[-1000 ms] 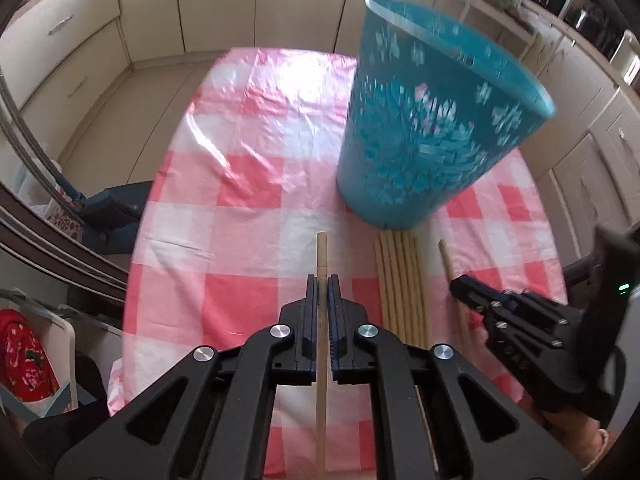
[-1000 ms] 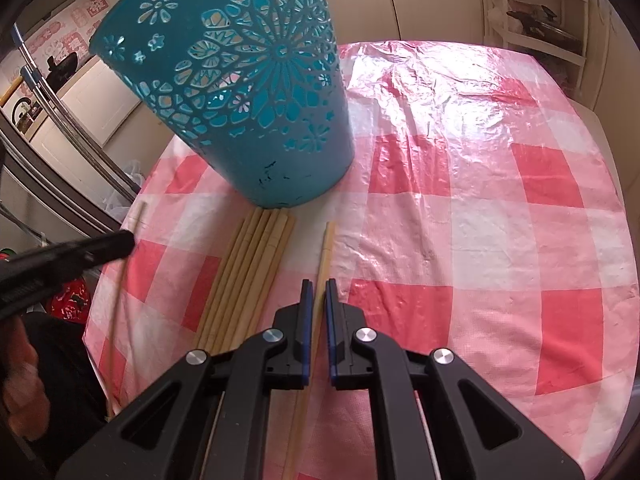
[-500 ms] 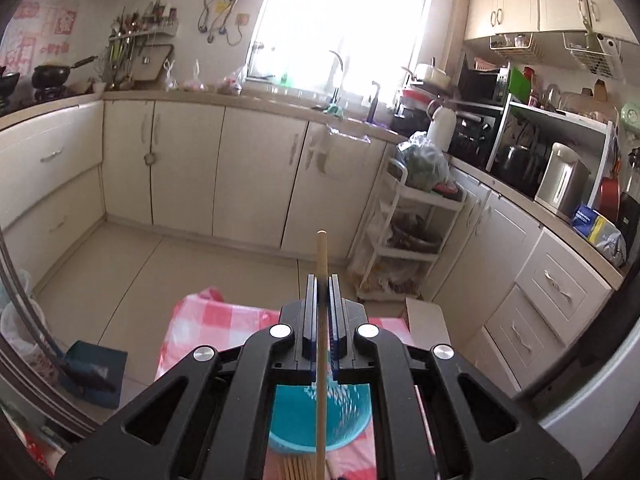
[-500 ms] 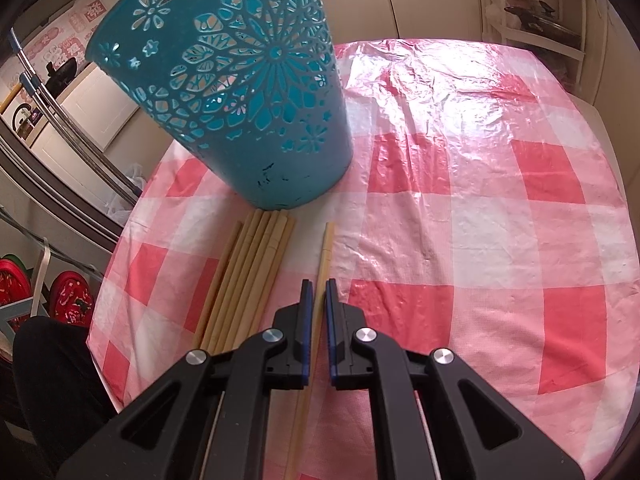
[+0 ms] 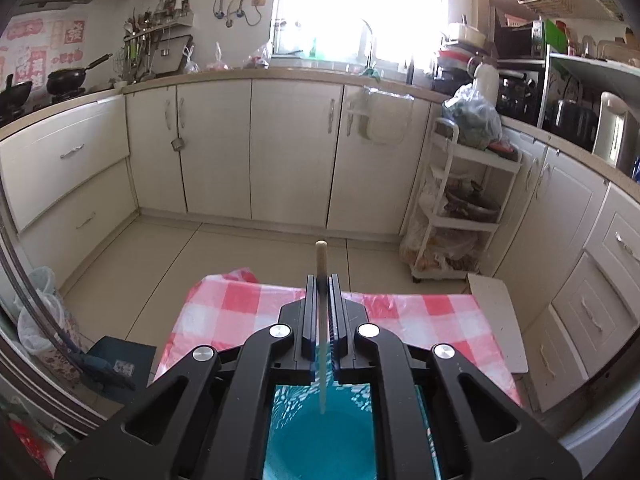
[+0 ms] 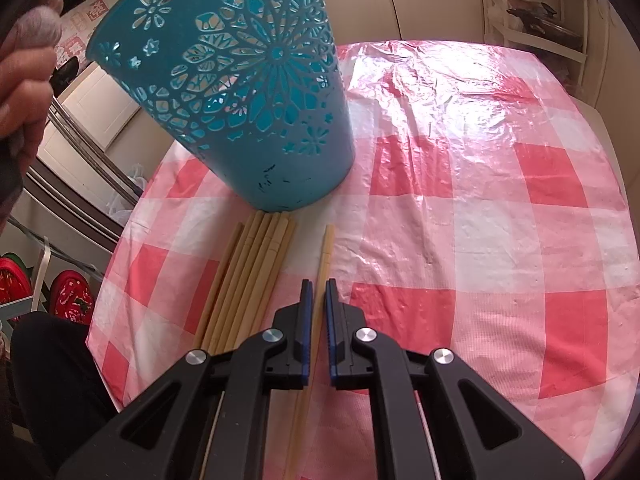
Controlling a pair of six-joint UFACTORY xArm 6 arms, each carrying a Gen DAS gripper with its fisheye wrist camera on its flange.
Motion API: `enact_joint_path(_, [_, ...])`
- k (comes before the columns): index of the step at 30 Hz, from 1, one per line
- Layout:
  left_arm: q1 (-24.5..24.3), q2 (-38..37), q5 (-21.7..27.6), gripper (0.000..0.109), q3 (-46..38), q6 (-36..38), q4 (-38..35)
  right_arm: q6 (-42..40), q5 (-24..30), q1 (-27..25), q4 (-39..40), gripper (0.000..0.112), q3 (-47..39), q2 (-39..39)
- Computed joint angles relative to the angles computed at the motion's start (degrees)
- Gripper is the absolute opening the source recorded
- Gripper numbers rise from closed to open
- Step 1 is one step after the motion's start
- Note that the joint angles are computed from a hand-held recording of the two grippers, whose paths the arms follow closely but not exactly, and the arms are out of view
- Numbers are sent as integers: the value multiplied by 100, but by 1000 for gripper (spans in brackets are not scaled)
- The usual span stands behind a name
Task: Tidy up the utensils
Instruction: 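Lift the chopstick with the left tool over the basket and release it, then lift the chopstick with the right tool over the basket and release it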
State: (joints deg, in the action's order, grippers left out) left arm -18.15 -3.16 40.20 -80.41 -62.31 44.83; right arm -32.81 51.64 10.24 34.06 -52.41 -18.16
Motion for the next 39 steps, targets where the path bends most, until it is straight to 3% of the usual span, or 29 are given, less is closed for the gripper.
enact_joint_path(3, [-33,-234,95,25,345,110,-134,-30,-22,3,14,7,12,-4])
enact_joint_path(5, [-77,-572,164,53,696,-43,-15,-55,-28,-1,33,7,24,-9])
enact_joint_path(13, [-188,-2310,594,82,2120,-614,744,38,-72,62,-302,8,113,-145])
enact_joint_path(19, [188,-2945,545,84,2951,-913,859,531,-809,560,-1442,6,443,-392])
enact_joint_path(22, [633,-3064,217,84,3174,-778,233,729,-818,545,-1477,6,463,-416])
enact_joint_path(24, [862,-3208,21,84,3305,-853,84,718,-571,348,-1047,6,394,-431])
enact_joint_path(30, [1005,-3277,46,86,3510,-958,62,337,154,-395,215,6,312,-988])
enact_joint_path(33, [1184,-3227,-269,86,3603,-670,-616,142,223,-565,642,6,58,-1133])
enact_joint_path(39, [1137,-3125,-190,87,3582,-708,-604,-108,103,-454,1531,6,-830,-938])
